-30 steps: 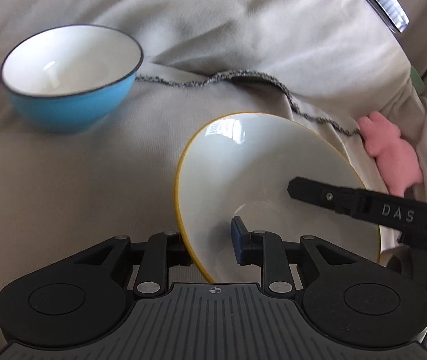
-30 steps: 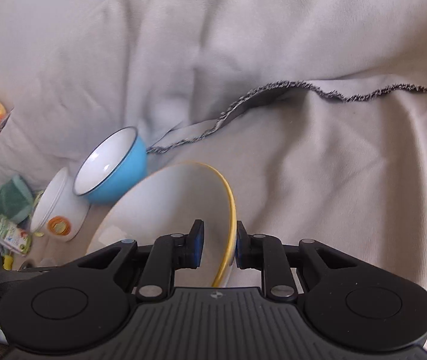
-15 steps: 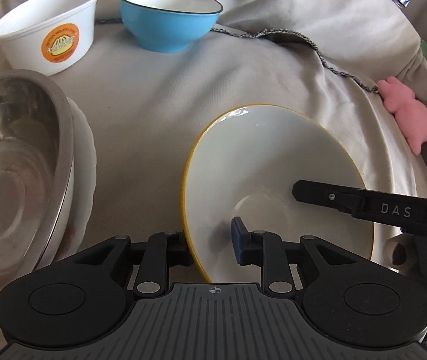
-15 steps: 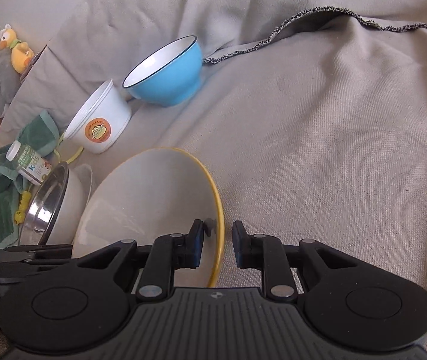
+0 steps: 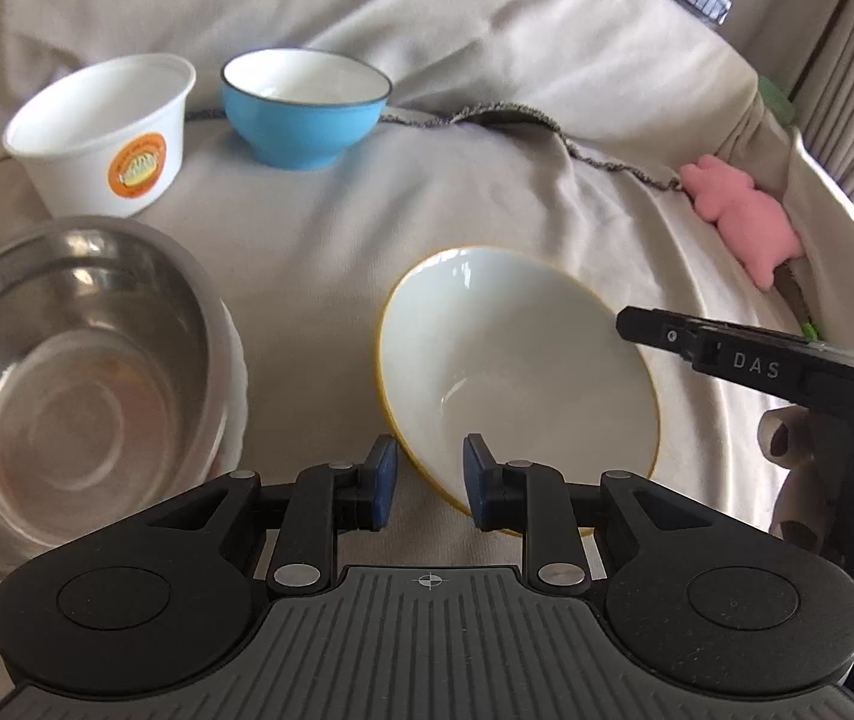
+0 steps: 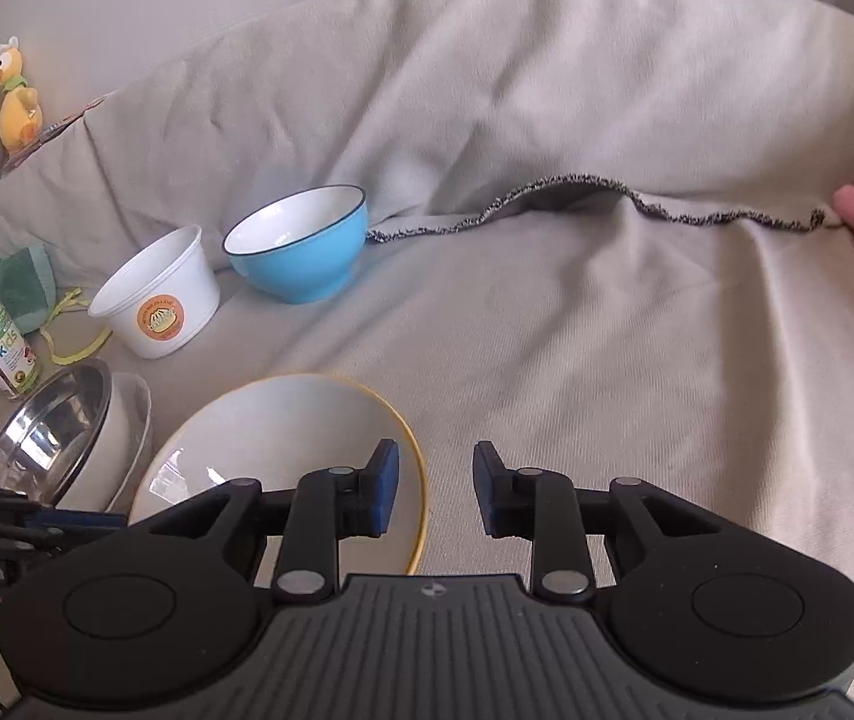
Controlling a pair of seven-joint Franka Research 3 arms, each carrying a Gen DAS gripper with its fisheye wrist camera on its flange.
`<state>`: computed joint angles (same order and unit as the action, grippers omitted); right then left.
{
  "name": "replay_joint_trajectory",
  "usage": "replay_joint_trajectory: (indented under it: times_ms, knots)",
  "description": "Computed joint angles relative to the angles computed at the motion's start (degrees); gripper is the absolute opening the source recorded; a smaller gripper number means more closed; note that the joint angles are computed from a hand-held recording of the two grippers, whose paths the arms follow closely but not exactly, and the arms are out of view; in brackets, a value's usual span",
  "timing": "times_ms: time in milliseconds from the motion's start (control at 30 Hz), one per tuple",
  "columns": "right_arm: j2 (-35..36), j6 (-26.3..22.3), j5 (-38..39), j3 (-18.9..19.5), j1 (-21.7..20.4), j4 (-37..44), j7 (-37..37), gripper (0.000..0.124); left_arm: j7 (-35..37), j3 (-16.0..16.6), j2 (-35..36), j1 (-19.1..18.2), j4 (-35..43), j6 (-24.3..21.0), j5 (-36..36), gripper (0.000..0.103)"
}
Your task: Organize plates and bowls
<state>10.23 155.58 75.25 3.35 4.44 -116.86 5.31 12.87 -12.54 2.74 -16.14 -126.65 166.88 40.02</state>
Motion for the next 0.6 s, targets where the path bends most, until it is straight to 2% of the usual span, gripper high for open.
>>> replay_joint_trajectory:
  times_ms: [100,167,233,300,367,433,500,600]
  knots:
    - [-0.9,-0.9,-1.6,0.3,0.7,1.3,2.3,0.035,-2.5,0.9,-3.6,1.6,-1.1,2.7,4.8,0.026]
    - [-0.8,-2.8,-3.2,0.4,1.3,3.3,6.3,0.042,-7.0,1.1,-4.6,3.8,0.1,3.5,10.6,0.026]
    - [0.4,-5.0,-6.1,0.6,1.9,6.3,12.0,0.047,-10.1,1.7,-4.0,6.1,2.1,5.9,13.1,0.027]
    - [2.7,-6.1,-9.9,0.9,2.8,10.2,18.2,0.048,-9.5,2.6,-1.5,7.6,4.8,7.6,8.7,0.026]
    - [6.0,-5.8,-15.5,1.1,4.1,14.9,25.6,0.048,-1.5,2.4,2.0,9.2,7.3,8.1,-3.9,0.026]
    - [10.0,-5.7,-21.9,1.0,5.4,20.0,34.0,0.048,6.1,1.6,6.1,10.4,11.6,3.9,-13.4,0.026]
    - [14.3,-5.3,-28.2,0.4,6.9,25.4,41.9,0.048,7.7,3.0,10.2,10.0,16.0,0.1,-16.4,0.026]
    - [22.3,-8.2,-36.5,-1.0,8.8,36.3,53.0,0.048,8.8,3.8,15.9,10.6,21.1,-1.3,-22.2,0.026]
